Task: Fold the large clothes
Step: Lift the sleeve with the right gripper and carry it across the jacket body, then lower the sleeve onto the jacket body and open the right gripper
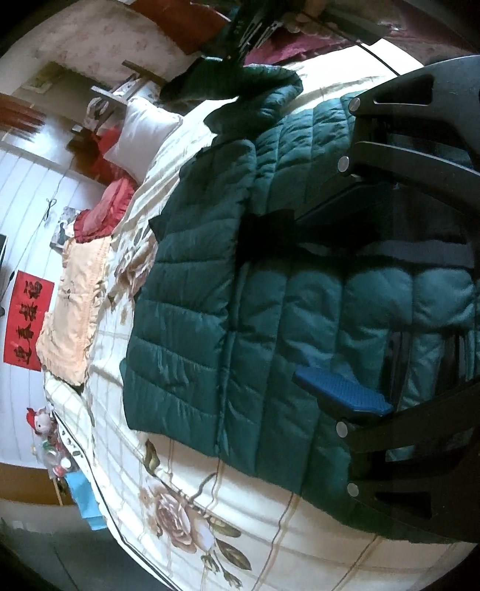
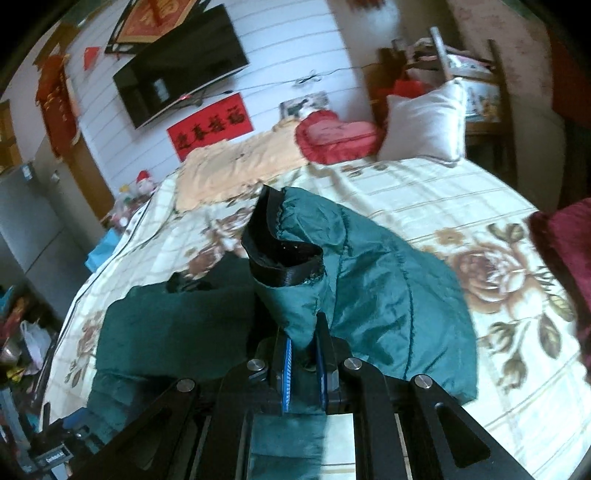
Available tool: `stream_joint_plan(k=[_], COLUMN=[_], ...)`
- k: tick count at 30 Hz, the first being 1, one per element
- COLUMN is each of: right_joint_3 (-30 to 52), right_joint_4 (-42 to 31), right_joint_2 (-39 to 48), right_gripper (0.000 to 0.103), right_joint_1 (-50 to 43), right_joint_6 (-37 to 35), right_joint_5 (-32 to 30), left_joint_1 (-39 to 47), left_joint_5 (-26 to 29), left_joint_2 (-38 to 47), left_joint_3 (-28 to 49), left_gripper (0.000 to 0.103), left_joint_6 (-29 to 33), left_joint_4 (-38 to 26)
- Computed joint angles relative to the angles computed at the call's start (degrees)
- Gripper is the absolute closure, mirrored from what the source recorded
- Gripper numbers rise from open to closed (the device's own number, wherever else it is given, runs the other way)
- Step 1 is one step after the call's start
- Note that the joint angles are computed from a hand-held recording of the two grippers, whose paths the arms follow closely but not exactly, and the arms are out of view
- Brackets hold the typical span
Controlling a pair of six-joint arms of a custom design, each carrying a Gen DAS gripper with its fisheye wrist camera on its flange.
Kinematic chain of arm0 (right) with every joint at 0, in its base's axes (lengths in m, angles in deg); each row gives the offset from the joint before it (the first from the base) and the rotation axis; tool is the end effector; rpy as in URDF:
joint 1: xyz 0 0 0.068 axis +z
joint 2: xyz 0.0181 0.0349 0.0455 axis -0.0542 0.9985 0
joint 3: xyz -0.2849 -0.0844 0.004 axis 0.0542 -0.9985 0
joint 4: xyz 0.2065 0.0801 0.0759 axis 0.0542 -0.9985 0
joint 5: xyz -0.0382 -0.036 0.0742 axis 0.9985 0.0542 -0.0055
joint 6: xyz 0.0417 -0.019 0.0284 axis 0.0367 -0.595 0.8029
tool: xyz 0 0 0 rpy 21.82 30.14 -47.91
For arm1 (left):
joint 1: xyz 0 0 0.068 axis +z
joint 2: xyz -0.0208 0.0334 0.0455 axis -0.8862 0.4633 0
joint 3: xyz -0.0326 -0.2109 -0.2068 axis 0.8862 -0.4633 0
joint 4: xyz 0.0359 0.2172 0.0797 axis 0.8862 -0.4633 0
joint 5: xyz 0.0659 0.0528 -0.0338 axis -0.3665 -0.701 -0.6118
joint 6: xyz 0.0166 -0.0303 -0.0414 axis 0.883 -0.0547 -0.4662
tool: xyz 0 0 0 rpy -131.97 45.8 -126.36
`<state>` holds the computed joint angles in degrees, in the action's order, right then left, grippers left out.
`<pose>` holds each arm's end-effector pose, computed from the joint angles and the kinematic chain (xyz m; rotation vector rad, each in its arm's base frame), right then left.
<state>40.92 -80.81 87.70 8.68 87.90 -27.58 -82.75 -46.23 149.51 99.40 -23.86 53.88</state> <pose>0.2929 0.0554 0.2340 0.4581 2.1856 0.2344 0.3329 -0.1285 0.2030 0.2090 2.4444 -0.4273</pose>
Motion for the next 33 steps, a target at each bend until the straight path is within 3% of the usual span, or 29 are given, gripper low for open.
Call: stream_joint_plan(k=[15,25,27,29,31,33], right_joint_3=[12.6,20.5,20.0,18.7,17.7,16.9], right_joint_4=[-1.2,-3.1,-2.2,-1.4,-1.0,-1.8], right_joint_2=[14.2,26.9,27.1,26.0,24.3,22.2], right_gripper=[0.093,0.093,0.087,0.060,0.051,0.051], right_joint_1=[10.1,10.7,10.1,10.1,10.7,11.3], right_joint_6=[1.4,4.3,5.0,5.0,4.3,2.9], right_joint_5=[-0.9,-7.4,-8.7,-9.2,-8.7,-7.7], left_joint_1=[3.5,4.4,3.8,2.8,1.5,0.7], left_joint_5=[1.7,6.1,5.9,4.5,2.8,1.9], left_joint_2=[0.5,4.3,5.4,6.2,7.1,7.6], left_joint_3=[-1.3,4.6,7.1,8.8,10.3,11.0], left_gripper=[0.024,0.024,0.024,0.024,0.024,0.024], left_joint_6=[-0.7,-3.9,-3.8,-3.3,-2.5,-2.2], left_joint_4=[1.1,-1.6,-3.2,-3.7,-4.2,-4.3])
